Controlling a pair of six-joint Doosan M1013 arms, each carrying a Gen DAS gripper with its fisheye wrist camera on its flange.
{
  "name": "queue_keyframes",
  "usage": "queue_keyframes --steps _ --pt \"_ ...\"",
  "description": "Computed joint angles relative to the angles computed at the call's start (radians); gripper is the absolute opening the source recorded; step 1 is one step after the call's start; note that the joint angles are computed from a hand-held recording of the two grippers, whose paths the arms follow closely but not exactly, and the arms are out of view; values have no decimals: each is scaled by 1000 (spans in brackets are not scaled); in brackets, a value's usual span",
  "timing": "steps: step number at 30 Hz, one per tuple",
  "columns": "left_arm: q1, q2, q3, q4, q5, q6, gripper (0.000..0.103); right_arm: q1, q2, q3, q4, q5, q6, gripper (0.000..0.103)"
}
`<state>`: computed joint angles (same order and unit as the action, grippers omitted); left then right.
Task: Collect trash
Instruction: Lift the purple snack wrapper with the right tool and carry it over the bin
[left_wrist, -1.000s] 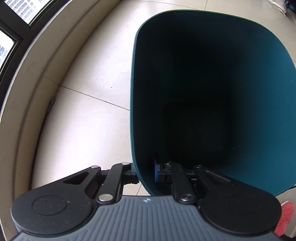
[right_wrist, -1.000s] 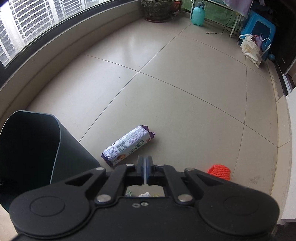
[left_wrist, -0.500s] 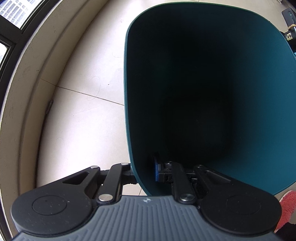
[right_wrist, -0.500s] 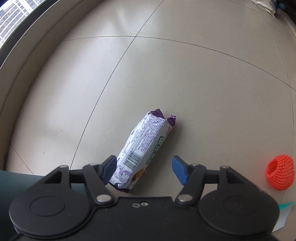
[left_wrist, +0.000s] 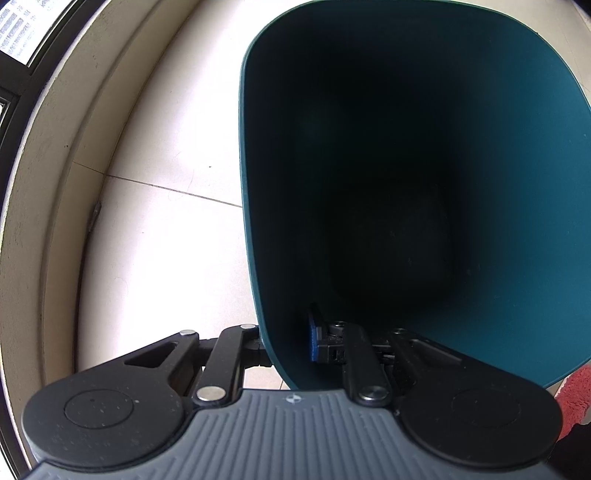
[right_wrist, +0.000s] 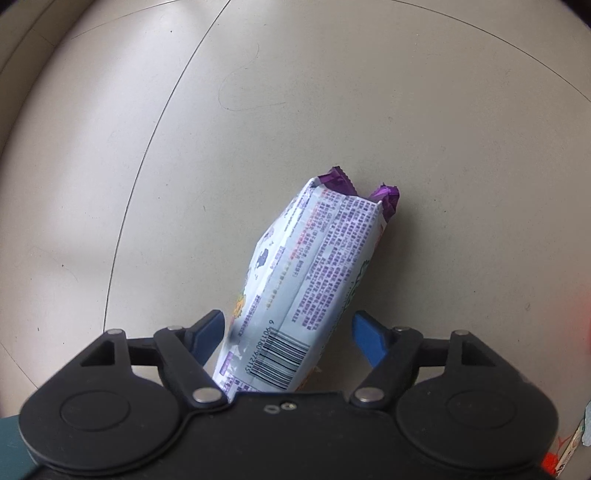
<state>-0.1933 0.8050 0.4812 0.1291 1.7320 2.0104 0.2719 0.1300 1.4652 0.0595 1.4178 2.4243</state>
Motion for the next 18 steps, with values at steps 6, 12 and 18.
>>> queue_keyframes --steps 6,12,18 --pt "7 -30 65 -4 -35 0 15 0 -22 18 3 -19 3 53" --pt "6 -27 57 -5 -31 -4 15 24 -77 19 -50 -20 -66 44" --pt "14 -56 105 -12 -65 -2 15 43 -156 -12 -78 23 -112 44"
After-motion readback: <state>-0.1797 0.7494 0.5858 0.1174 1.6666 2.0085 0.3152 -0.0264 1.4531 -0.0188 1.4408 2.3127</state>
